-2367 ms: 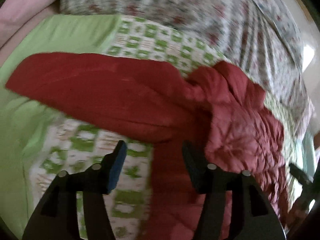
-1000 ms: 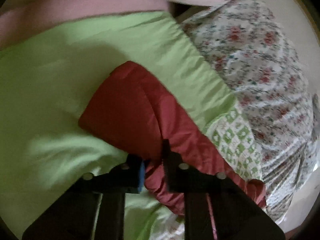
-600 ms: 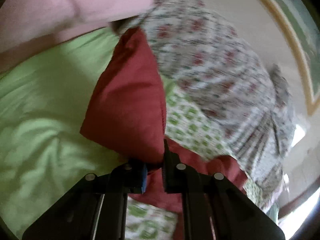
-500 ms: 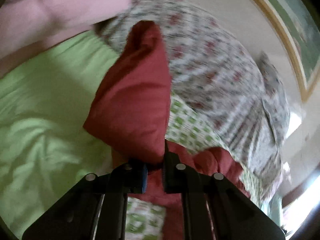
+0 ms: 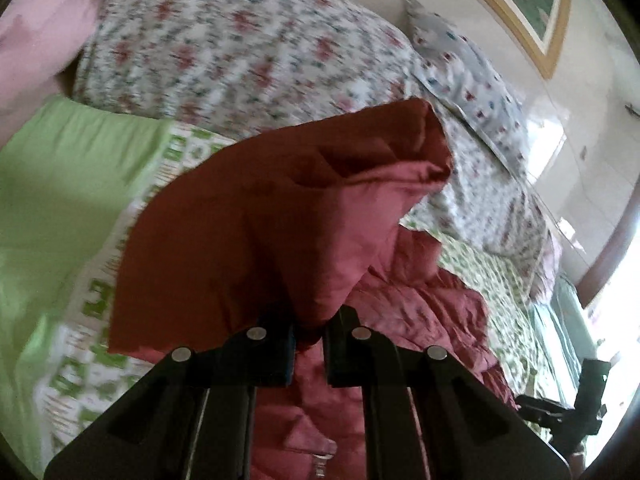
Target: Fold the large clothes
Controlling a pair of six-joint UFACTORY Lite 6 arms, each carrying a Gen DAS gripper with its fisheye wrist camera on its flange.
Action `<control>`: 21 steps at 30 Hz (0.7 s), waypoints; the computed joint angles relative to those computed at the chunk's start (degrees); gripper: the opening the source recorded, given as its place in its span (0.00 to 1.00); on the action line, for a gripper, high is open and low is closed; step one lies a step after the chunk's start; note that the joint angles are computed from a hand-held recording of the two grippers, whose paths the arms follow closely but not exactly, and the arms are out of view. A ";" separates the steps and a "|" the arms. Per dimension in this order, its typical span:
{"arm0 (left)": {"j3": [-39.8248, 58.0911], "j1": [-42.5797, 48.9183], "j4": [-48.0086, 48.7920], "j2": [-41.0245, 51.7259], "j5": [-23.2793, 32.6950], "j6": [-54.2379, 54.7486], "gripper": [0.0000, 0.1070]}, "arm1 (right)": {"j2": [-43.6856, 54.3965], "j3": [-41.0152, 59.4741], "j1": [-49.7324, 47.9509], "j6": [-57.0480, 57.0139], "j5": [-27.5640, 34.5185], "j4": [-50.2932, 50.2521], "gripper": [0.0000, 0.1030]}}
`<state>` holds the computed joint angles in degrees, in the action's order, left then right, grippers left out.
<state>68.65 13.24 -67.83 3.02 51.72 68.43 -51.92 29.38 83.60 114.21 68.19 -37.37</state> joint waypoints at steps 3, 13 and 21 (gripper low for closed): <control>-2.96 -4.03 0.50 -2.91 -1.38 -1.04 0.08 | -1.78 -0.84 0.37 0.73 0.91 -0.26 0.74; -9.90 -16.95 1.65 -7.80 -7.27 -4.34 0.08 | -5.60 -2.61 5.97 6.02 5.59 -1.40 0.74; -11.81 -27.23 3.53 -9.07 -13.78 -8.43 0.08 | -10.38 -4.43 11.19 10.60 10.95 -2.55 0.74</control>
<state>56.84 -13.99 -64.30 -6.05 37.94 60.00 -62.30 24.94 94.79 124.81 79.14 -39.92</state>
